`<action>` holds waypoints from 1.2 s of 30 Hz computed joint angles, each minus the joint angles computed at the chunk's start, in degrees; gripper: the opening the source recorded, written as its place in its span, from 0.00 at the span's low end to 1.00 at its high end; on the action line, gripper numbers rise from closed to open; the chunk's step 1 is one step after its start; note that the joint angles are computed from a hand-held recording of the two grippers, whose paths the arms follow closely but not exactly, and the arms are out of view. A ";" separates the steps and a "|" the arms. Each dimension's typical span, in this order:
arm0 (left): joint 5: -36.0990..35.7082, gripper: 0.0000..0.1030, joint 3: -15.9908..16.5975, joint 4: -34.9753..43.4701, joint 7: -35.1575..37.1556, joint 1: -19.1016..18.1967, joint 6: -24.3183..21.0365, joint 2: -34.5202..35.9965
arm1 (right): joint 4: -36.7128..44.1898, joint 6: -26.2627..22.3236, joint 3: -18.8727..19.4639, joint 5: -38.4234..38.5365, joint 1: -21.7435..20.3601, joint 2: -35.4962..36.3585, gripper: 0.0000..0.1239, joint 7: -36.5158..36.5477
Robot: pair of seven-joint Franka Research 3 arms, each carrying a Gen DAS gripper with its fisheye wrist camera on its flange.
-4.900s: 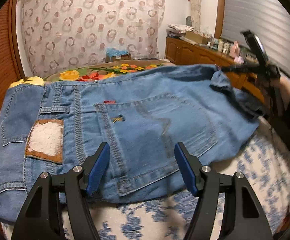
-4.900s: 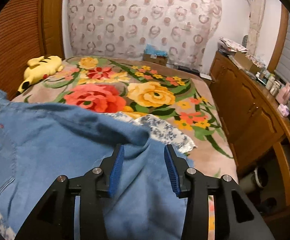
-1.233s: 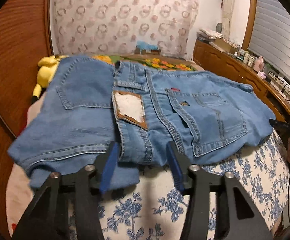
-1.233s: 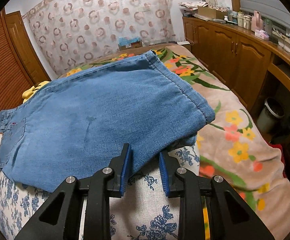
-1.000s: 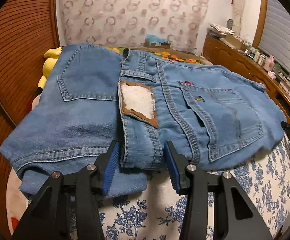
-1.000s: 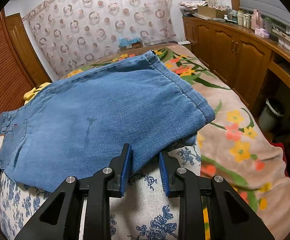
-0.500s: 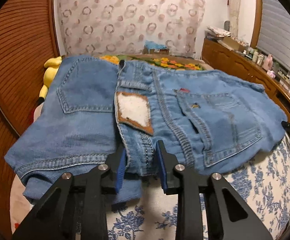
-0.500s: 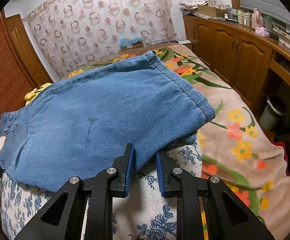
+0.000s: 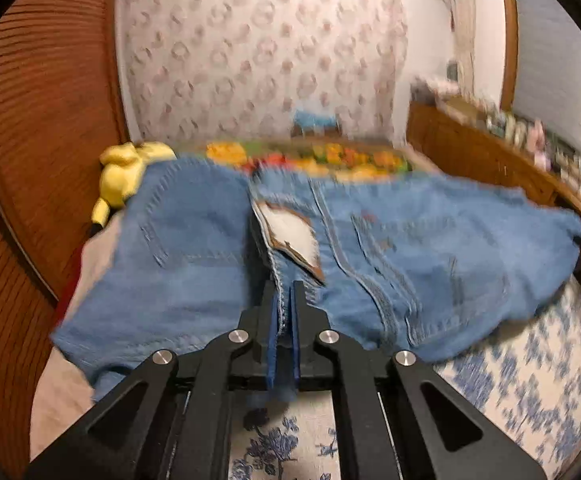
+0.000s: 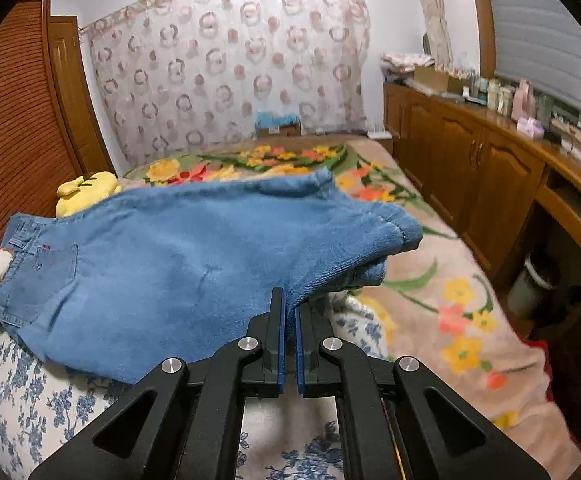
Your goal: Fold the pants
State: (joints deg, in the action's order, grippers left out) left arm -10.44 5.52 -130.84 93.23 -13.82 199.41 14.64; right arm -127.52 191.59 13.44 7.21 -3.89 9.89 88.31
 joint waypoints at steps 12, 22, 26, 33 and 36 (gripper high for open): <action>12.78 0.04 -8.06 -8.06 -9.00 11.53 5.51 -8.11 | -9.83 6.84 -4.26 -12.68 2.46 -7.88 0.02 7.96; 26.82 0.04 -8.54 -20.17 -19.95 17.76 10.02 -17.29 | -19.80 11.14 -16.15 -36.40 6.76 -16.12 0.02 23.41; 28.54 0.04 -8.43 -23.04 -20.71 18.76 9.23 -20.16 | -21.84 11.19 -23.26 -44.71 11.28 -18.52 0.02 28.74; 31.67 0.04 -7.33 -27.33 -22.19 19.61 10.27 -24.48 | -24.24 10.18 -32.67 -50.18 18.67 -23.46 0.02 30.19; 33.01 0.04 -6.95 -29.27 -22.74 20.14 10.18 -26.36 | -24.92 9.91 -36.00 -50.85 21.97 -24.64 0.02 29.48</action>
State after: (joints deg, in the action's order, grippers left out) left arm 22.57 -1.43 -160.10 70.49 6.32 209.59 -11.73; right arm -152.44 201.50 -22.56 -43.63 18.07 -14.75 117.79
